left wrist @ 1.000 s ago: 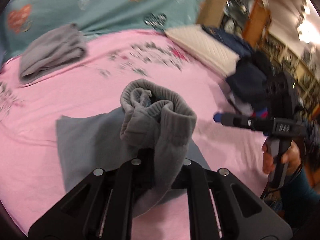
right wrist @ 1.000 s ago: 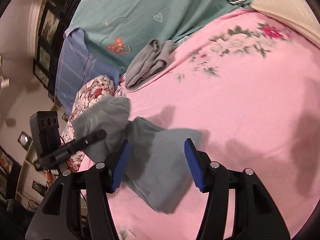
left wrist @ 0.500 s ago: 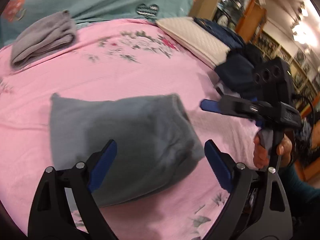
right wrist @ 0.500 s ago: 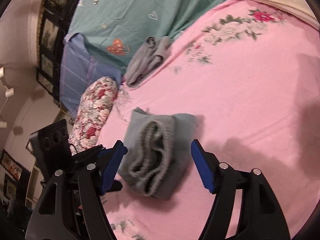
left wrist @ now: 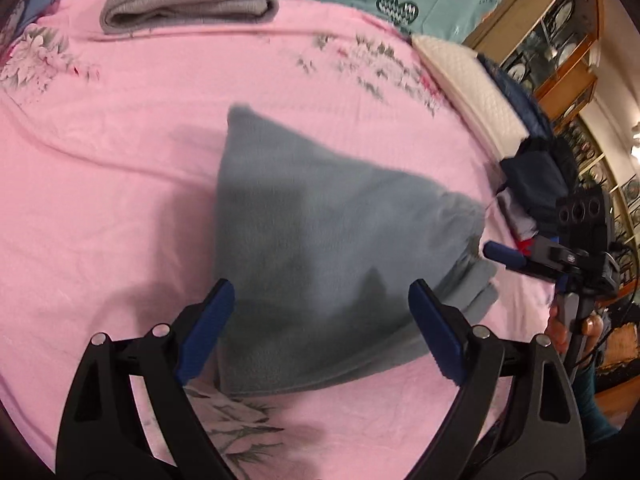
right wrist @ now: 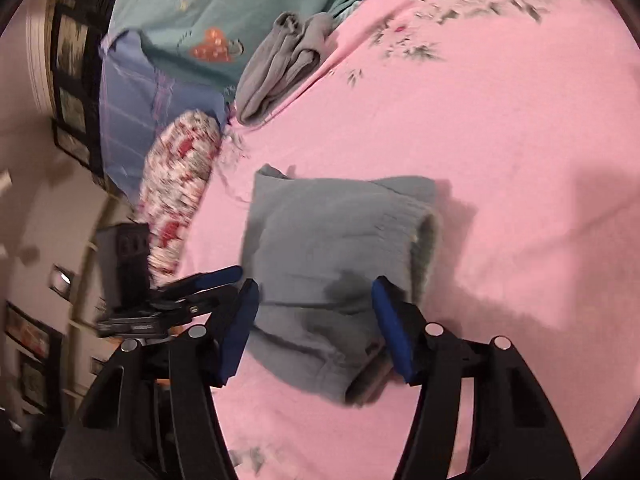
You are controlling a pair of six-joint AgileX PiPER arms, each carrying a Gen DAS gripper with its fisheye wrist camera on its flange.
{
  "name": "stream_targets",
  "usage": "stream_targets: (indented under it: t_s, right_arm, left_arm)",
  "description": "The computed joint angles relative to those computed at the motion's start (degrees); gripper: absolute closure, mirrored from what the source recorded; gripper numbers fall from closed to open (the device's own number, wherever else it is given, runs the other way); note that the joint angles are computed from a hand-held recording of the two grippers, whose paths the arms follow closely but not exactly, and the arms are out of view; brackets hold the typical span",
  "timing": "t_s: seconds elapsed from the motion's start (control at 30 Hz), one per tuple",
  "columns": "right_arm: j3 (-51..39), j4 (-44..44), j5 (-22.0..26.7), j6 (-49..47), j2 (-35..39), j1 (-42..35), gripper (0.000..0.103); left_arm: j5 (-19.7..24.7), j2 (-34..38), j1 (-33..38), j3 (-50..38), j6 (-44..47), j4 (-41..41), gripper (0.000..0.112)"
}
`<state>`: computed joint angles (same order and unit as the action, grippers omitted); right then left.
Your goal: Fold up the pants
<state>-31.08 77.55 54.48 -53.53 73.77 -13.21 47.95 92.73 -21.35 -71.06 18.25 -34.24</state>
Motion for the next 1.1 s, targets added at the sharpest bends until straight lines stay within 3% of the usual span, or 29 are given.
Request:
stream_targets:
  t_s: [0.03,0.1,0.2,0.47,0.6,0.77,0.87,0.93,1.1]
  right_arm:
    - [0.7,-0.9,1.5,1.0,-2.7,-2.9,0.017]
    - [0.7,-5.6,1.6,3.9,-6.4,-6.0,0.014]
    - [0.7,-10.1,4.5,7.5,-3.9,-8.6,0.014]
    - [-7.1,-14.8,-0.2,15.9,5.6,4.3,0.013]
    - [-13.9,-16.9,4.6,16.8,12.5,6.4,0.002]
    - [-16.3,-10.4,8.3,11.4,18.7,4.6,0.002]
    - [-15.4,-10.5,9.0,9.4,17.1,4.4,0.002]
    - [-14.4,-12.1,8.4,7.9,15.9,4.0,0.01]
    - [-15.7,-11.7,5.9,8.2,16.8,6.7,0.009]
  left_arm:
    - [0.7,-0.5,1.0,-0.5,0.4,-0.6,0.022]
    - [2.1,-1.0,2.8,-1.2,0.7,-0.8,0.022]
    - [4.6,-0.3,5.5,-2.0,1.4,-3.0,0.022]
    - [7.8,2.9,7.3,-2.1,1.1,-5.5,0.022]
    - [9.0,4.5,8.7,-2.5,3.0,-8.8,0.022]
    - [10.8,8.6,9.6,-5.0,2.3,-10.2,0.022]
    - [11.3,10.8,9.7,-6.8,2.0,-11.1,0.022]
    - [11.6,12.0,9.3,-8.2,2.5,-11.2,0.021]
    - [11.5,14.9,8.2,-10.9,6.6,-13.8,0.013]
